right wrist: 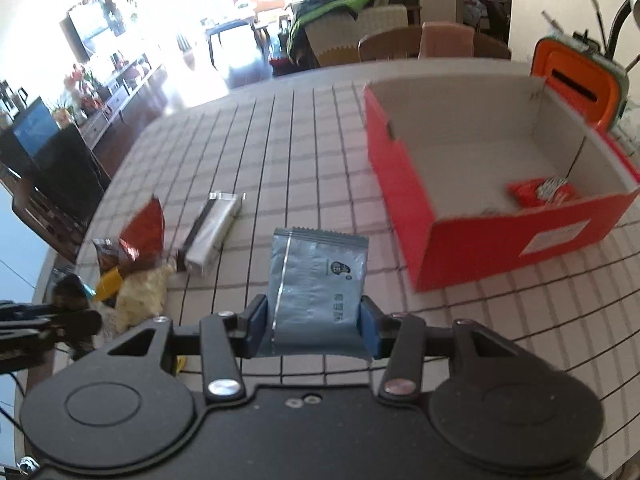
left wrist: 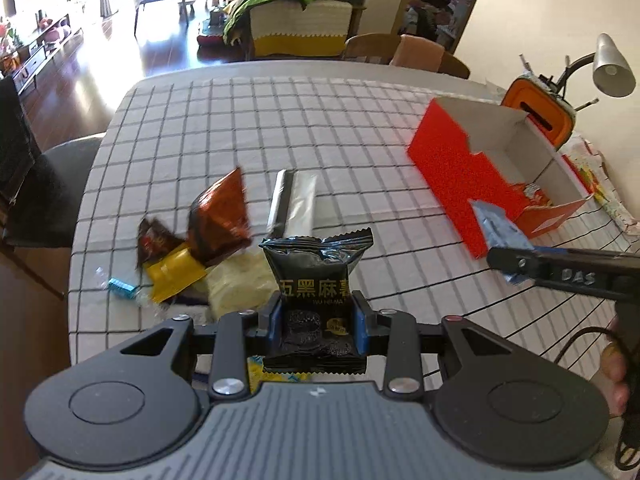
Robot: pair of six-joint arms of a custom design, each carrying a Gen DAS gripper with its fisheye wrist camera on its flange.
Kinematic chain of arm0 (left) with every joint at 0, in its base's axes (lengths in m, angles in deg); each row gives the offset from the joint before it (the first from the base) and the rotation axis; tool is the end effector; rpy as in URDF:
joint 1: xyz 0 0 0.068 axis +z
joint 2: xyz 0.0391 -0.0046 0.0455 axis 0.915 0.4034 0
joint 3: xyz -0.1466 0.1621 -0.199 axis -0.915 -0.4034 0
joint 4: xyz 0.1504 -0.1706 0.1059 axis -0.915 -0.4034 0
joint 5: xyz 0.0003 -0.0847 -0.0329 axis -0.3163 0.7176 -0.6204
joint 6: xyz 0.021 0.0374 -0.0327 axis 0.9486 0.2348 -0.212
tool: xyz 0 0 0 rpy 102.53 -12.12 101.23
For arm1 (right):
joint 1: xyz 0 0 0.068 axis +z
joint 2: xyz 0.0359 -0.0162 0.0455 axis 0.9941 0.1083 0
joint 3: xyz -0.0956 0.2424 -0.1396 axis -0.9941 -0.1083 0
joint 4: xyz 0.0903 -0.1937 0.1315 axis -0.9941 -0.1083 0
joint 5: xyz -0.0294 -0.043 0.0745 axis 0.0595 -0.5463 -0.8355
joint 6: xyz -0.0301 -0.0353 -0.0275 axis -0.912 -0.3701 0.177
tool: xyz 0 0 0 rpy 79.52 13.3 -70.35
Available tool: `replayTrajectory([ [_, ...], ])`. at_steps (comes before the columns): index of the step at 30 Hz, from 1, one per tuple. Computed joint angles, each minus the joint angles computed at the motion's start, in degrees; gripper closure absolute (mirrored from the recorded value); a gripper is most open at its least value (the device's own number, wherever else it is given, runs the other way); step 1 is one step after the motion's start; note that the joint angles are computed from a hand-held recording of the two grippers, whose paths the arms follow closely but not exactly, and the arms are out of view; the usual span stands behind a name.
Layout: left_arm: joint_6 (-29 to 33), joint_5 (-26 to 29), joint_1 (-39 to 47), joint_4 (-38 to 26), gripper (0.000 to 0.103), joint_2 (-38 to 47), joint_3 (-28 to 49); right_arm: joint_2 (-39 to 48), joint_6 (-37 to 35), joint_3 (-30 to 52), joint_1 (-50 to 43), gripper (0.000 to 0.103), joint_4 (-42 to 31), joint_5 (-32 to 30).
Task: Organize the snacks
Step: 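Carry the blue-grey packet toward the red box while the left tool carries the black packet, then open the left tool to drop the black packet in the box while the right tool releases the blue-grey packet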
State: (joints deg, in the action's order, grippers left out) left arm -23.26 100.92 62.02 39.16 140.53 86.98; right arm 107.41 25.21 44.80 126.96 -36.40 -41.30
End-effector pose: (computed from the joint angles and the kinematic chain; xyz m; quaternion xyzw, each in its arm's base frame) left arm 0.3086 -0.0386 0.1908 0.3142 0.8999 -0.1775 0.2449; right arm 0.1690 0.1342 0.1804 0.2702 0.9066 0.0304 0.3227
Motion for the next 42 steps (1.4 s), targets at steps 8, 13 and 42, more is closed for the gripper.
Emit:
replayTrajectory([
  [8,-7.8,-2.4,-11.3,1.7,0.070,-3.6,1.0,-13.2,-9.6,-2.2,-6.8,0.056,-7.1,1.2],
  [13,-14.2,-6.6,-21.1,3.5,0.070,-3.3,3.5,-20.9,-19.8,-5.0,-16.5,0.056,-7.4,-2.4],
  [42,-31.3,-28.1,-50.4,-11.6,0.070,31.7,45.3,0.6,-86.4,-6.9,-80.8,0.056,11.6,-42.9],
])
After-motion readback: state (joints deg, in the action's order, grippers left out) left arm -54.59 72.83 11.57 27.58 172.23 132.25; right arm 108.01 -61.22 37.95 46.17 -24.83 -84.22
